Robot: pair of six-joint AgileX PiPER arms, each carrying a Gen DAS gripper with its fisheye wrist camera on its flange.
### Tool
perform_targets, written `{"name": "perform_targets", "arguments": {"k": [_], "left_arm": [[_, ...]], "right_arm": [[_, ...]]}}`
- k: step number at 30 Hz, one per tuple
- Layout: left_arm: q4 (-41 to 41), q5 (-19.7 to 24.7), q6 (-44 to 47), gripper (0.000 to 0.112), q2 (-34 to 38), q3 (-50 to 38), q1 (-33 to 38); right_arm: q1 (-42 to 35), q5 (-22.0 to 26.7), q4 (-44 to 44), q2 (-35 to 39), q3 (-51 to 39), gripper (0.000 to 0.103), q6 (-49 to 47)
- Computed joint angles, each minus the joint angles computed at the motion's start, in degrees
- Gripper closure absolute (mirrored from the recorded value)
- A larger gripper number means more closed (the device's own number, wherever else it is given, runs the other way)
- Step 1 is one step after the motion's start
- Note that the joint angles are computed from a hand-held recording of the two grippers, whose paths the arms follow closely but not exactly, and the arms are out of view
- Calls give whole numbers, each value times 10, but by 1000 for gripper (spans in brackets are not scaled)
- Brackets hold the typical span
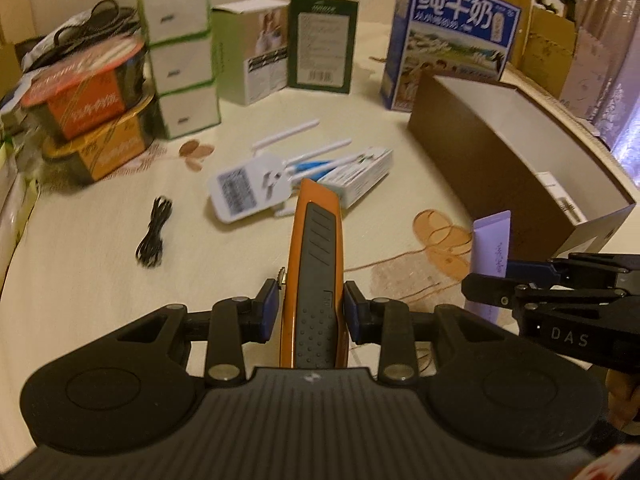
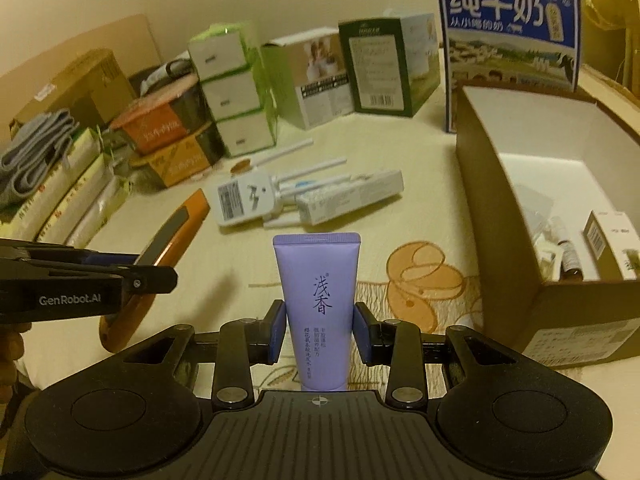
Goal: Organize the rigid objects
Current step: 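Carry the orange knife and purple tube over the brown box with both tools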
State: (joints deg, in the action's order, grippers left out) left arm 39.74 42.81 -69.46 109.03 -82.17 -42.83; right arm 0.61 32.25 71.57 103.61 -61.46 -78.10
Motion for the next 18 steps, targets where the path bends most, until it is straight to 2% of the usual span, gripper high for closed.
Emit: {"name": "perform_targets", "arguments": {"k": [18], "left_arm": [[-15, 37, 97, 83, 71, -187, -23]], "right_arm": [[-82, 49, 5, -47, -32, 71, 20]]}}
